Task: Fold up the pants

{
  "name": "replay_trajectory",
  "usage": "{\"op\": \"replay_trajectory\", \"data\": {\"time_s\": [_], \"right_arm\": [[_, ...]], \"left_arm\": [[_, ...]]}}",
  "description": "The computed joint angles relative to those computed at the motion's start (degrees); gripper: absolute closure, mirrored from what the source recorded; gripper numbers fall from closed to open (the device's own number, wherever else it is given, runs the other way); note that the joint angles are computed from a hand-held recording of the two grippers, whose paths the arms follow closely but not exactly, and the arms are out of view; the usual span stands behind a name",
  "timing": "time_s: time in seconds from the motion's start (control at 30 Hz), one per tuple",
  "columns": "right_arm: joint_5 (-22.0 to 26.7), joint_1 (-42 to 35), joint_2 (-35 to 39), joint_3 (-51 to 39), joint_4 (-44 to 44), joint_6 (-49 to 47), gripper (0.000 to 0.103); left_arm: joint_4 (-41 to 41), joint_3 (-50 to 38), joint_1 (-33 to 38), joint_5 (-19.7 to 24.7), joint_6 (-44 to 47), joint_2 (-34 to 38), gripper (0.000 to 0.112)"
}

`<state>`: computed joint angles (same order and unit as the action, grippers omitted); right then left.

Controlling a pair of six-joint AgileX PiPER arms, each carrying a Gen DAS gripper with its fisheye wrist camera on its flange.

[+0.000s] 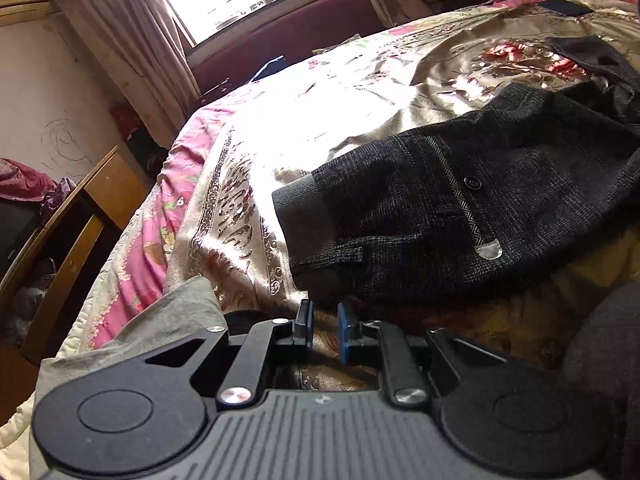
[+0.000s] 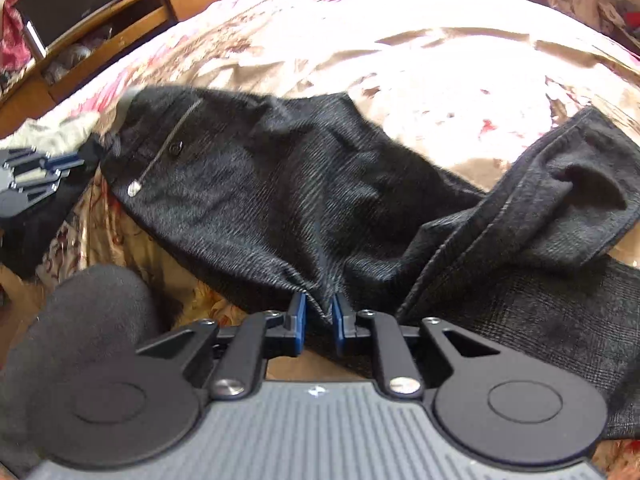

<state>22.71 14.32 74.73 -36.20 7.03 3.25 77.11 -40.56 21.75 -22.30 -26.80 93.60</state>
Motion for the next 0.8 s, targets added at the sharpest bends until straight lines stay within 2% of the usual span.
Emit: {"op": "replay_trajectory", "data": {"time_s": [0.13,0.2,0.23,0.3,0.33,0.4,0.5,0.57,0.63,0.67,0.7,0.73,0.77,0.8], "right_arm": [[-2.1,-6.9,-2.1,-1.2,-2.3,3.0,0.085],[-2.3,-10.9,-0.3,-4.1,-5.1,6.1,0.072],[-2.8,-12.5,1.8,-6.2,-9.7,10.6,0.068],[-4.1,-15.3,7.8,-11.5,-19.6,20.3,0.053],[-4.6,-17.1,11.8,-15.0,-21.5,22.5,0.052],[-5.2,-20.4,20.4,-22.7,-22.6,26.4,0.051],[-1.7,-21.8,33.8,-35.5,-32.1,39.7,0.051],[3.7,-21.7,41.0,-43.1,-36.8,44.9,0.051],[4.3,-22.4,44.7,-46.2,-39.1,47.3,0.050],[3.8,-22.6,45.0,-45.9,-42.3,50.7,0.052],[2.8,-23.1,44.7,-45.3,-43.5,51.8,0.060],[2.3,-24.1,43.8,-44.6,-42.5,50.6,0.073],[0.7,-25.5,42.6,-43.3,-39.1,47.3,0.096],[-2.6,-27.7,40.6,-40.8,-33.5,42.8,0.099]], "left_arm": [[5.1,2.3,-4.9,-1.9,-8.7,-5.4,0.082],[6.3,3.1,-9.3,-2.9,-12.2,-6.9,0.082],[8.5,2.7,-12.3,-3.8,-16.8,-6.9,0.082],[14.4,1.2,-17.2,-6.8,-26.9,-5.9,0.081],[14.7,0.6,-20.6,-8.3,-29.4,-4.6,0.079],[11.9,-0.4,-28.0,-7.6,-30.6,-2.3,0.077],[5.1,-2.2,-36.3,-6.7,-29.5,1.6,0.074],[8.2,-5.8,-40.9,-6.3,-38.5,4.8,0.073],[12.4,-8.8,-43.7,-6.2,-45.2,7.7,0.072],[12.3,-9.5,-45.4,-5.0,-45.3,8.6,0.072],[11.4,-9.8,-47.0,-3.3,-44.3,9.2,0.072],[10.1,-10.0,-48.2,-2.0,-42.8,9.6,0.072],[6.6,-9.3,-49.4,-0.6,-39.0,9.6,0.072],[5.1,-9.3,-49.9,0.0,-37.5,9.8,0.073]]}}
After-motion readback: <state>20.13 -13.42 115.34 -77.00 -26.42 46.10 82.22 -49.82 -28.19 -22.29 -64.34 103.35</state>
